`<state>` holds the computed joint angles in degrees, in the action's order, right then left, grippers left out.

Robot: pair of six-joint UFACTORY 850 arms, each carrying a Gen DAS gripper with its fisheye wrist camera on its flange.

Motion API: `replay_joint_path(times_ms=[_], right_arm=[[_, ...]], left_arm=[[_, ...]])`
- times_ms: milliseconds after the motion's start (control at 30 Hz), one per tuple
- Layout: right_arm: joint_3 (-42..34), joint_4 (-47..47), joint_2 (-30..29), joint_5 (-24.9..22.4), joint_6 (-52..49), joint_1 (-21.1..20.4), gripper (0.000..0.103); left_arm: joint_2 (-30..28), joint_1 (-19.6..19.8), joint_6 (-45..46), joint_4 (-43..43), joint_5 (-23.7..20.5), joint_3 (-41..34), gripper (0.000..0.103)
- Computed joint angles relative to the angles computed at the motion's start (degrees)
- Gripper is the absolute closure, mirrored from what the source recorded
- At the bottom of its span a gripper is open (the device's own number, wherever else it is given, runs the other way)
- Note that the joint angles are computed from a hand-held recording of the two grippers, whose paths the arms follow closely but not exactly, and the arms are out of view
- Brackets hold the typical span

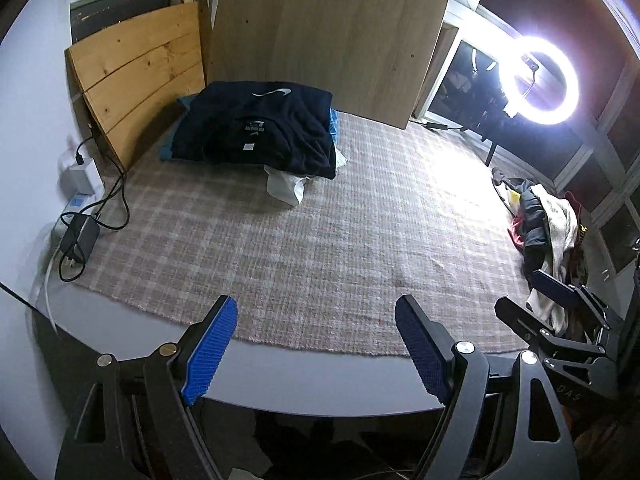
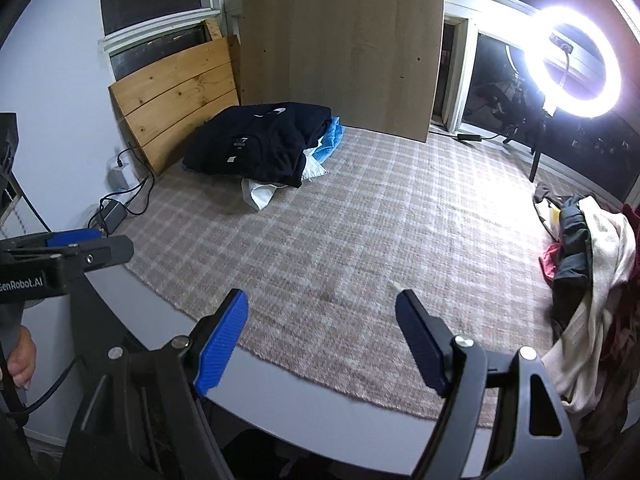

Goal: Fold clothes

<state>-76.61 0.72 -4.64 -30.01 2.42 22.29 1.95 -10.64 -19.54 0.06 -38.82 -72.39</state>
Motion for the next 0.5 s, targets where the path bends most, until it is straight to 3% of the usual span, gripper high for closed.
replay_joint_path(times_ms=[500], right_arm=[[1.1,0.1,0.6,0.1,0.7,-1.6,0.027]], left_arm=[[0.0,-2.5,-2.6,3.0,-0.5,-0.2,0.023]])
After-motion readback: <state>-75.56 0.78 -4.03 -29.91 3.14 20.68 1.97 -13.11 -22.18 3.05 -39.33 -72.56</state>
